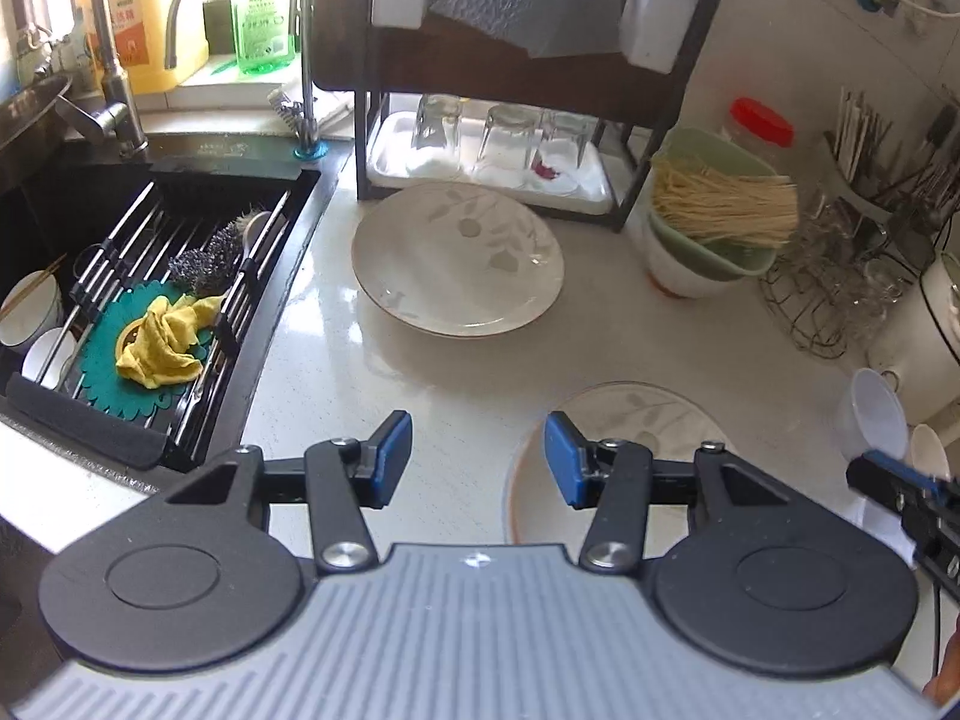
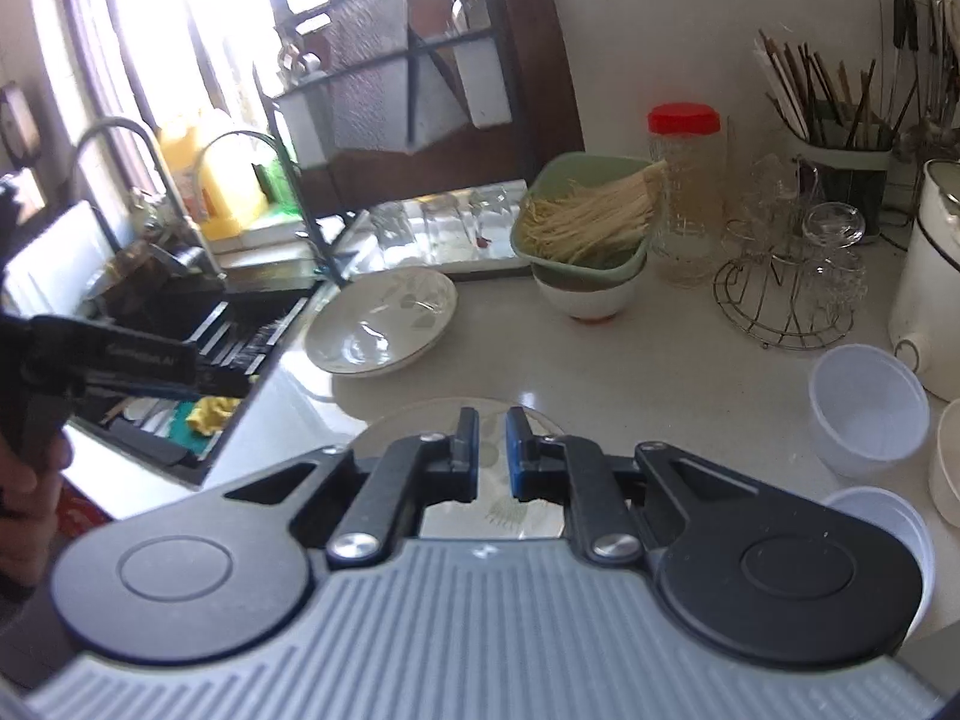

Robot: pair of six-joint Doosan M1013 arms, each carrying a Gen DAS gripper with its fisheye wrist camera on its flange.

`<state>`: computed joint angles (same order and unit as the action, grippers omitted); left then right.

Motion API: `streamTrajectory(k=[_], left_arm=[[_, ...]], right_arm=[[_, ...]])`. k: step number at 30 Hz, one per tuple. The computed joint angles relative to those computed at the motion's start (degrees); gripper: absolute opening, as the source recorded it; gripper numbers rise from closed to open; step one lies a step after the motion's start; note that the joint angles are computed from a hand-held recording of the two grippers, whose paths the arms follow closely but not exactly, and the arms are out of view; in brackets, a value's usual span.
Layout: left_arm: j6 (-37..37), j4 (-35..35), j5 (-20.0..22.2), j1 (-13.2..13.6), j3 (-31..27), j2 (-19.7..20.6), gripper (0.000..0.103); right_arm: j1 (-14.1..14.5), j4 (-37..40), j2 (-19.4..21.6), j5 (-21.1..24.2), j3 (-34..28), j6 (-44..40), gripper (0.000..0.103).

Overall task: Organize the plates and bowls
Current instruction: 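Grasp the rim of the second leaf-pattern plate by the dish rack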

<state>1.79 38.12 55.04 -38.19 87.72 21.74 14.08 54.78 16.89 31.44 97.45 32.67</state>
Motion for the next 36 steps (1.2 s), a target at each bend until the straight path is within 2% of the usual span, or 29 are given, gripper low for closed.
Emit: streamTrajectory(k=[5, 9, 12, 15, 18, 20, 22, 23, 26, 29, 33, 36], left_arm=[[1.9, -1.3, -2.4, 2.5, 1.2, 0.5, 0.055], [2.7, -2.9, -5.0, 4.9, 2.4, 0.8, 0.057], [2.7, -5.1, -9.3, 7.2, 3.9, 0.6, 0.057], [3.7, -6.0, -10.8, 9.0, 4.5, 0.9, 0.058], [6.4, -7.6, -12.7, 10.9, 4.9, 1.1, 0.061], [7.5, -8.1, -14.2, 12.0, 5.0, 1.2, 0.064], [9.0, -8.8, -14.9, 13.2, 4.7, 1.6, 0.067], [9.8, -9.6, -15.1, 13.8, 4.4, 2.0, 0.068], [12.6, -12.1, -17.5, 15.7, 4.0, 2.8, 0.068], [15.4, -13.5, -18.0, 17.1, 3.1, 3.9, 0.067], [15.5, -14.2, -20.5, 18.9, 3.0, 4.7, 0.066], [16.8, -13.2, -21.3, 19.7, 2.6, 5.4, 0.059]], right_arm=[[2.2, -3.9, 3.1, -0.8, -3.4, 5.0, 0.013], [3.5, -8.3, 5.9, 1.1, -6.5, 10.0, 0.013], [4.3, -10.7, 7.9, 3.2, -8.8, 13.1, 0.013], [5.4, -14.4, 9.7, 4.7, -11.2, 16.6, 0.013], [5.9, -11.3, 11.3, 6.1, -13.0, 13.6, 0.013], [6.5, -12.0, 12.4, 6.3, -14.4, 14.3, 0.017], [7.0, -11.9, 13.7, 6.9, -16.0, 14.8, 0.032], [7.2, -12.2, 14.3, 7.0, -16.7, 15.1, 0.034], [8.0, -14.9, 16.1, 6.3, -19.0, 19.1, 0.035], [8.3, -17.2, 17.9, 6.8, -21.3, 23.1, 0.035], [8.8, -19.8, 20.2, 7.8, -24.2, 27.9, 0.035], [9.1, -21.1, 21.8, 8.3, -26.0, 30.6, 0.035]])
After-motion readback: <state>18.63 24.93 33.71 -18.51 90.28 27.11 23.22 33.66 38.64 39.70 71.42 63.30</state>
